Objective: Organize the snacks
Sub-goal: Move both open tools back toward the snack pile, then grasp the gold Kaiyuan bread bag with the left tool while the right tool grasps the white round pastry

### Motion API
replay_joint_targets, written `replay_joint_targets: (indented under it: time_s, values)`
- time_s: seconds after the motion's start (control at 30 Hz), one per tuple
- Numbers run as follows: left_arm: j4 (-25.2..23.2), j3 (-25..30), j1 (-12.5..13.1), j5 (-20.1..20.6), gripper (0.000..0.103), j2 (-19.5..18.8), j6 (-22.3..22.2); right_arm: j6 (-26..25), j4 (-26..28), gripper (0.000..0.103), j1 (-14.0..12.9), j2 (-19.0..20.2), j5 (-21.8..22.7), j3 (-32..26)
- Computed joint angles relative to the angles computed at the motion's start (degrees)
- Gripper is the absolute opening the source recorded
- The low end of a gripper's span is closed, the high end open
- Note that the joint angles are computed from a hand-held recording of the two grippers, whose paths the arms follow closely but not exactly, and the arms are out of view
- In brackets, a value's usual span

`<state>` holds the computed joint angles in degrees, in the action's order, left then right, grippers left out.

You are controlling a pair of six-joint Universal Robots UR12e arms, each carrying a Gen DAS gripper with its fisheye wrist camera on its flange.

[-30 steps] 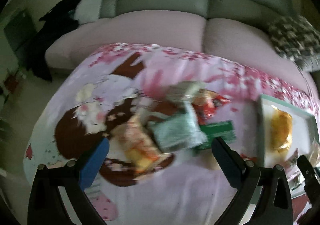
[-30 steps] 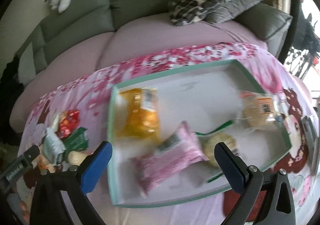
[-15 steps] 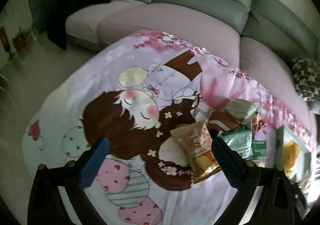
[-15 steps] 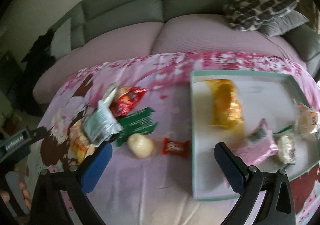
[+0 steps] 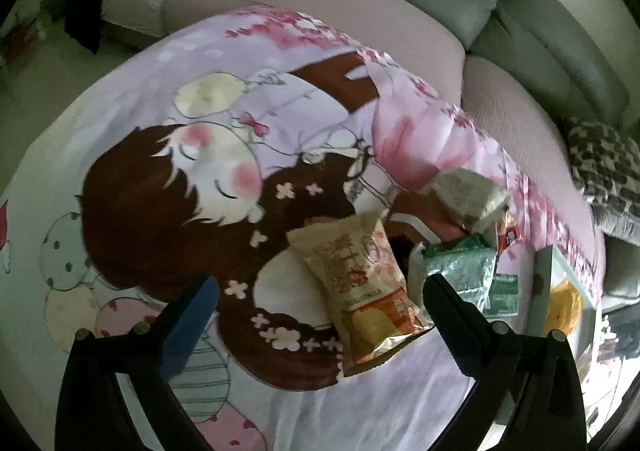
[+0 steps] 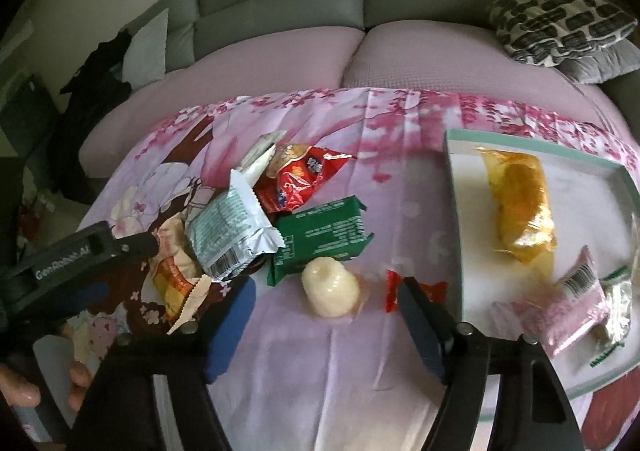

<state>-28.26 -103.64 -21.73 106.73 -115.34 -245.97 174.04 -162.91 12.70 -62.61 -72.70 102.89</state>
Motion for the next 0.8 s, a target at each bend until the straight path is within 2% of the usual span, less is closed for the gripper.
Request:
replay_joint_targets:
  time_s: [0.17, 0.23, 0.33, 0.4, 0.47, 0.6, 0.8]
  values:
    - [-1.44, 0.82, 0.41, -2.35, 0.102, -0.99, -0.01, -1.00, 1.75, 0.060, 0.56, 0.90, -0.76, -0.87]
    - [-2.10, 1.02, 0.57, -3.16, 0.101, -1.25, -0.44, -1.33, 2.15, 0.058, 0.66, 1.29, -0.67, -1.17]
    - [-0.72, 0.71, 0.87, -4.64, 0.099, -1.53, -0.62, -1.70, 2.11, 0.051, 1.00, 1.94, -1.18, -1.70]
    - [0.89, 0.34, 1.09, -5.73, 0.093, -1.69, -0.89, -1.79, 2.29, 0.044, 1.21, 2.22, -2.03, -1.98]
    - [2.94, -0.15, 1.45, -7.51, 0.086, -1.89, -1.25, -1.87, 2.49, 0.044, 1.23, 2.46, -2.24, -2.15]
    - [3.32, 0.19, 1.23, -7.72, 0.079, -2.17, -0.83, -1.50, 3.60, 0.041, 1.29, 3.12, -2.96, -2.70]
    - [2.90, 0.66, 1.12, -7.78, 0.078, -2.52, -0.79, -1.15, 3.22, 0.040, 1.33, 3.23, -3.25, -2.73]
